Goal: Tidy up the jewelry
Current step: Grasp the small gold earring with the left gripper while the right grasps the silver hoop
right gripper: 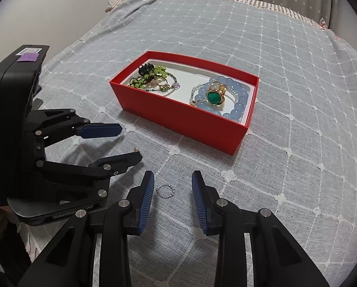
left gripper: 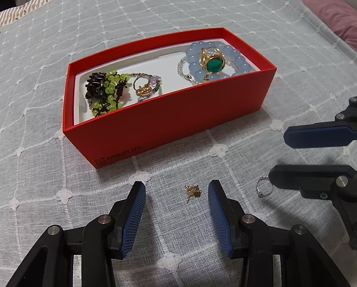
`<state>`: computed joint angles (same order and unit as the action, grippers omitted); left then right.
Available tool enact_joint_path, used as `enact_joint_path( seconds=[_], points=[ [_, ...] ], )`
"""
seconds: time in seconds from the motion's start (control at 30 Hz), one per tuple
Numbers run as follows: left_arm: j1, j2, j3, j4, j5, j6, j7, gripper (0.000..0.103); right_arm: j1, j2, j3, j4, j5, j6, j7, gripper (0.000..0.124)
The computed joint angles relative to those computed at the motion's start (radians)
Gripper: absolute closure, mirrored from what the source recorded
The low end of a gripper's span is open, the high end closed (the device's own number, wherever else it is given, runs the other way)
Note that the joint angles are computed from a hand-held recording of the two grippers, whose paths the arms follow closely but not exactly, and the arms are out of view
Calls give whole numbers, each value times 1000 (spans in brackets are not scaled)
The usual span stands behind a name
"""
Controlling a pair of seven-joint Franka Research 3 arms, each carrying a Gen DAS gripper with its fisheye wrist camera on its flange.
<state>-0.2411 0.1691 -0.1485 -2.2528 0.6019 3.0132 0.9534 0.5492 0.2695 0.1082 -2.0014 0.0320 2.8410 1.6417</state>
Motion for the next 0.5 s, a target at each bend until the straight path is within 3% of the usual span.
enact_joint_path(
  seconds=[0.1, 0.37, 0.5],
  points=[
    [31, 4, -32, -6, -77, 12, 66, 60, -32, 1, 34, 1, 65, 1, -70, 89],
    [75, 6, -90, -21, -233, 35, 216, 90, -21, -7, 13, -7, 62, -3, -52, 89],
    [59, 6, -76, -22, -255, 40, 232, 92, -26, -6, 21, -7, 74, -5, -71, 89]
  ],
)
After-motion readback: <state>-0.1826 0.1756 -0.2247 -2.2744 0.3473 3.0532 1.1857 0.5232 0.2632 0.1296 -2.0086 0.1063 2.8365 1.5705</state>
